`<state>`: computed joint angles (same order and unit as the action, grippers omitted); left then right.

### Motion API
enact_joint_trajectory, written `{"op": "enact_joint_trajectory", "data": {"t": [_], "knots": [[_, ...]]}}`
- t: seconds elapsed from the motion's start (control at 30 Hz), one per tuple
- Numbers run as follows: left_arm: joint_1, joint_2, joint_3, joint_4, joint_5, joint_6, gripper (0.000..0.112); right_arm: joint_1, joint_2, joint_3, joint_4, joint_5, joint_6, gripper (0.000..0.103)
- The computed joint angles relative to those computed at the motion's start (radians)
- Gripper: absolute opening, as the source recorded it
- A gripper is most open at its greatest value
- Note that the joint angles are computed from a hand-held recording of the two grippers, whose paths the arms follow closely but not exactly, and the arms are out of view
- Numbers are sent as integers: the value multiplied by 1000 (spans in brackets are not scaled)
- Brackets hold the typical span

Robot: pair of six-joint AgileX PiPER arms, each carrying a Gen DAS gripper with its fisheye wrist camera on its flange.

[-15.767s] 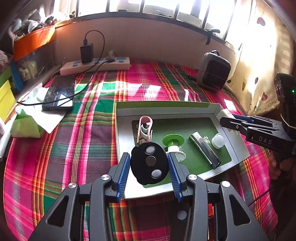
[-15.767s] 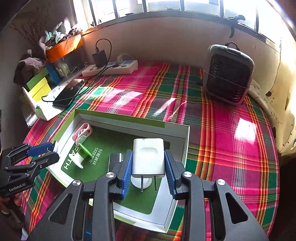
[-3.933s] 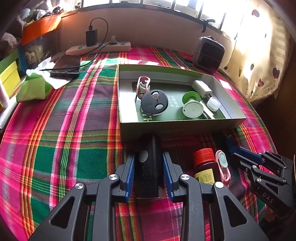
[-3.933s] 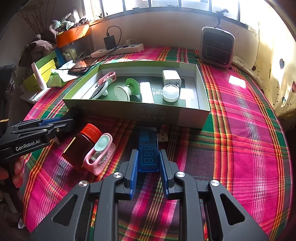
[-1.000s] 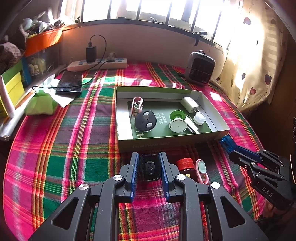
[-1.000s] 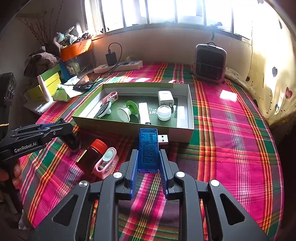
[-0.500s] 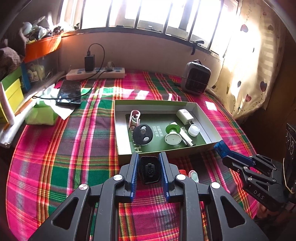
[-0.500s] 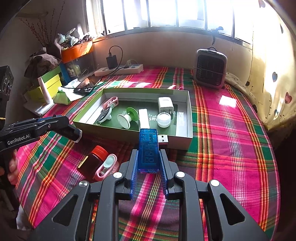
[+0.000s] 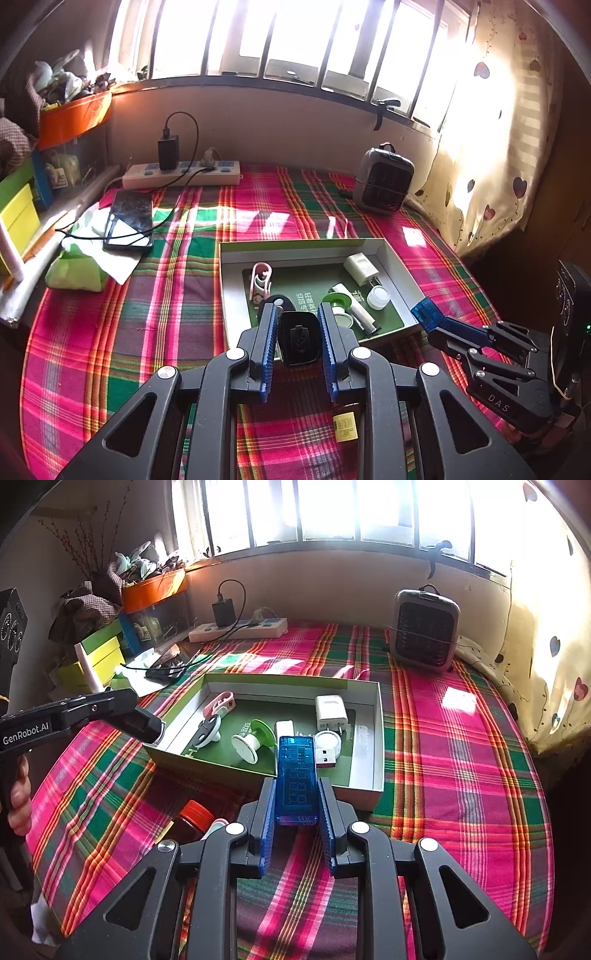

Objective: Organize rigid objects
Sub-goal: 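Carry the black block in the left gripper over the tray while the right carries the USB stick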

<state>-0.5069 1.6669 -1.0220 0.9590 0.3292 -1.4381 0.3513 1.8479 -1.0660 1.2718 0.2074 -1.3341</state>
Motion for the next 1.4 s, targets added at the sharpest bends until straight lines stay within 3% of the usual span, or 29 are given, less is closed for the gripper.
{"op": "enact_joint_trajectory", "data": {"t": [0.3,0.7,1.17,1.4], "knots": [[70,74,-112,-298,-60,334,21,1,65,-115,-224,31,232,23],[128,206,-258,-703,-74,735,21,6,194,-295,-486,105,489,23],[154,360,-425,-871,-34,927,21,14,293,-415,-636,150,631,23],[156,403,-469,-878,-34,950,21,24,317,-450,-710,152,698,23]]}}
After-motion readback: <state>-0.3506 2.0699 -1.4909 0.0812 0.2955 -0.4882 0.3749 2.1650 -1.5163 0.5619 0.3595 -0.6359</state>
